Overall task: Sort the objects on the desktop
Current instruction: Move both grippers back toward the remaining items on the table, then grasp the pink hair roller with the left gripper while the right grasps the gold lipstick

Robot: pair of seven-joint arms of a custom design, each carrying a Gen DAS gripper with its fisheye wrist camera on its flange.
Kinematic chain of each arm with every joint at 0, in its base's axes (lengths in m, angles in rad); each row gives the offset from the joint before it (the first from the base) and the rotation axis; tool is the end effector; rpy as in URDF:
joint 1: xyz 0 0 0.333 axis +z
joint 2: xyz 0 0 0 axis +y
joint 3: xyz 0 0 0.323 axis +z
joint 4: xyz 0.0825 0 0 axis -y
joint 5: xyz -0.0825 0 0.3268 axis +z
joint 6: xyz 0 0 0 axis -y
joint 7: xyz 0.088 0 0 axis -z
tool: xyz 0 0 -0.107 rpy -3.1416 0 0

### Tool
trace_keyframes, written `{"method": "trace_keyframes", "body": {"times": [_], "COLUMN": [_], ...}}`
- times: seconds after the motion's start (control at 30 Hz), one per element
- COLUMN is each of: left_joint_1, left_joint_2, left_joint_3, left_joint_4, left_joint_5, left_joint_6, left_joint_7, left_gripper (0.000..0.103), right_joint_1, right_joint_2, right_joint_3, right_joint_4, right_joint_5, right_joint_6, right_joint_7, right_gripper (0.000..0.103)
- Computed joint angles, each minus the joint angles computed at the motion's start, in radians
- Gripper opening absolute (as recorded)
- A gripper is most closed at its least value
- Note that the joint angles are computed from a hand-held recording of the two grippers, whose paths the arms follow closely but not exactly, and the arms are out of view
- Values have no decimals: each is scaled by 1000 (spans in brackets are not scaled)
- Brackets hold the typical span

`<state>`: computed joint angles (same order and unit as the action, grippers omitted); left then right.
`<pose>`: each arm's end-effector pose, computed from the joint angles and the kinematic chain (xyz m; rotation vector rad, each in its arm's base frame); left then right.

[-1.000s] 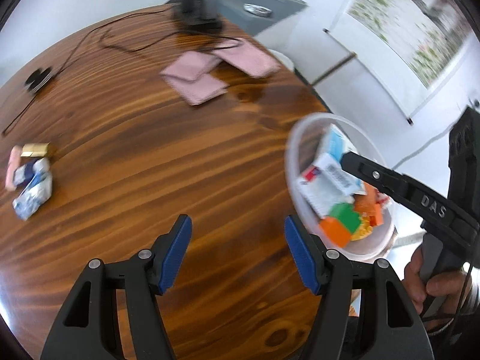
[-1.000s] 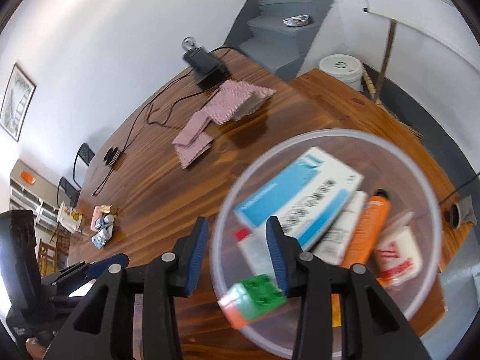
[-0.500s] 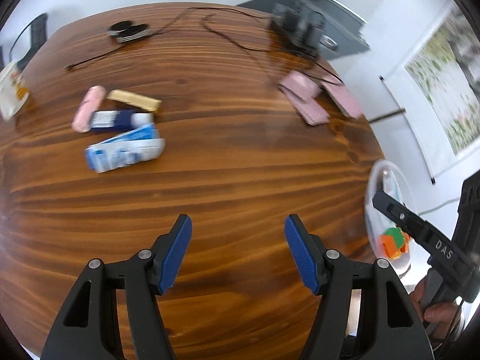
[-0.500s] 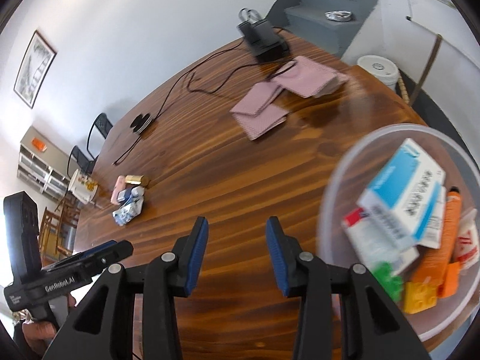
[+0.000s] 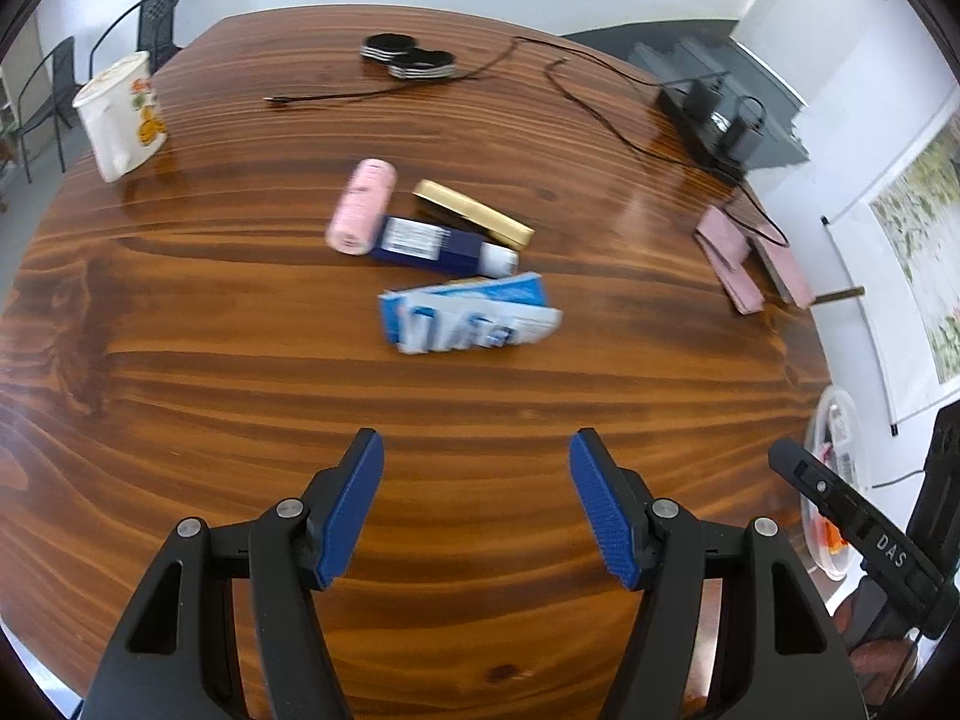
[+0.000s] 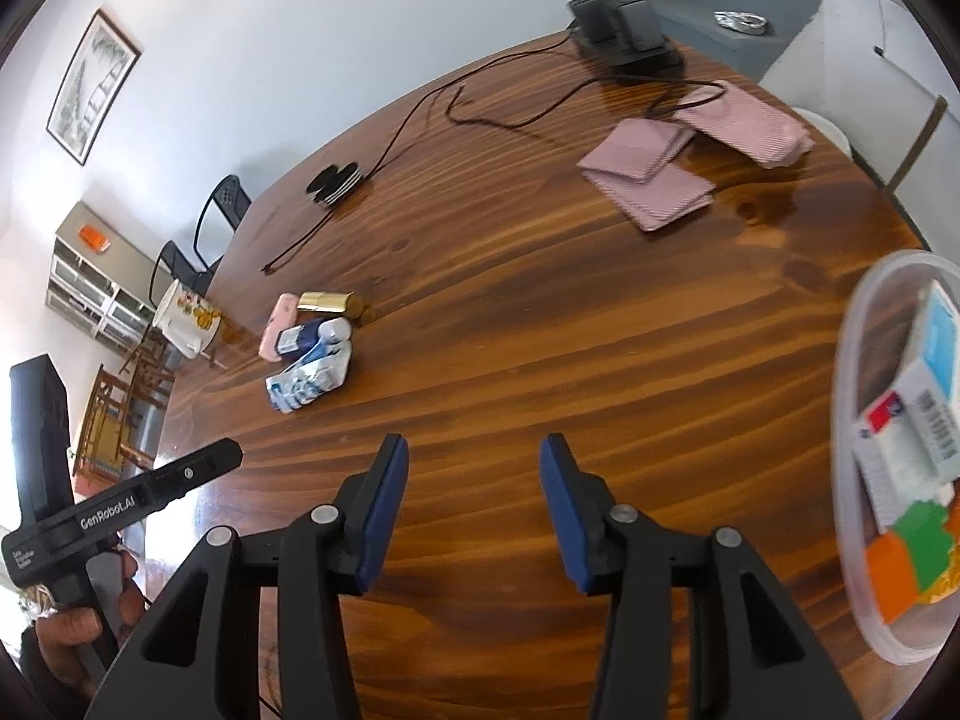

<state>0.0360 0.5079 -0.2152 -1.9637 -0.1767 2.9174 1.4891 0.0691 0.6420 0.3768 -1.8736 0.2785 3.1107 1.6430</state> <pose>0.6159 -0.0855 0.3161 -2.1876 1.9464 -0.6880 0.6102 0.2226 0.3025 -1.7114 1.7895 -0.0696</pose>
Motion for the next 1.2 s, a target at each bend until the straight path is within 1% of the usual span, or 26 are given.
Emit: {"method": "trace_keyframes", "body": {"times": [0.17, 0.3, 0.43, 0.6, 0.7, 0.93, 1.1, 1.2], "left_joint_1": [31, 40, 45, 49, 46, 44, 34, 26], "left_joint_2": [21, 59, 110, 195, 246, 381, 484, 537], "left_joint_3": [11, 28, 45, 60, 69, 73, 73, 75], "left_joint_4": [38, 102, 187, 324, 406, 638, 817, 907], "left_joint_5": [2, 15, 32, 51, 67, 86, 97, 104], "left_joint_6": [-12, -45, -86, -150, -183, -291, -385, -425], "left_joint_7": [15, 23, 28, 30, 34, 43, 43, 44], "left_gripper": [68, 68, 68, 68, 68, 68, 68, 68], "right_joint_1": [81, 136, 189, 243, 266, 312, 329, 336], "right_joint_2": [36, 60, 87, 127, 152, 210, 257, 289], "right_joint_3": [-58, -102, -146, -192, -211, -263, -282, -290], "right_joint_4": [80, 140, 198, 270, 313, 423, 516, 578], "right_joint_5": [-24, -38, -56, -78, -91, -137, -170, -188], "right_joint_6": [-39, -75, -111, -152, -175, -231, -278, -303], "right_joint_7": [31, 57, 87, 133, 160, 216, 237, 238], "right_gripper": [50, 50, 50, 50, 50, 50, 50, 50]}}
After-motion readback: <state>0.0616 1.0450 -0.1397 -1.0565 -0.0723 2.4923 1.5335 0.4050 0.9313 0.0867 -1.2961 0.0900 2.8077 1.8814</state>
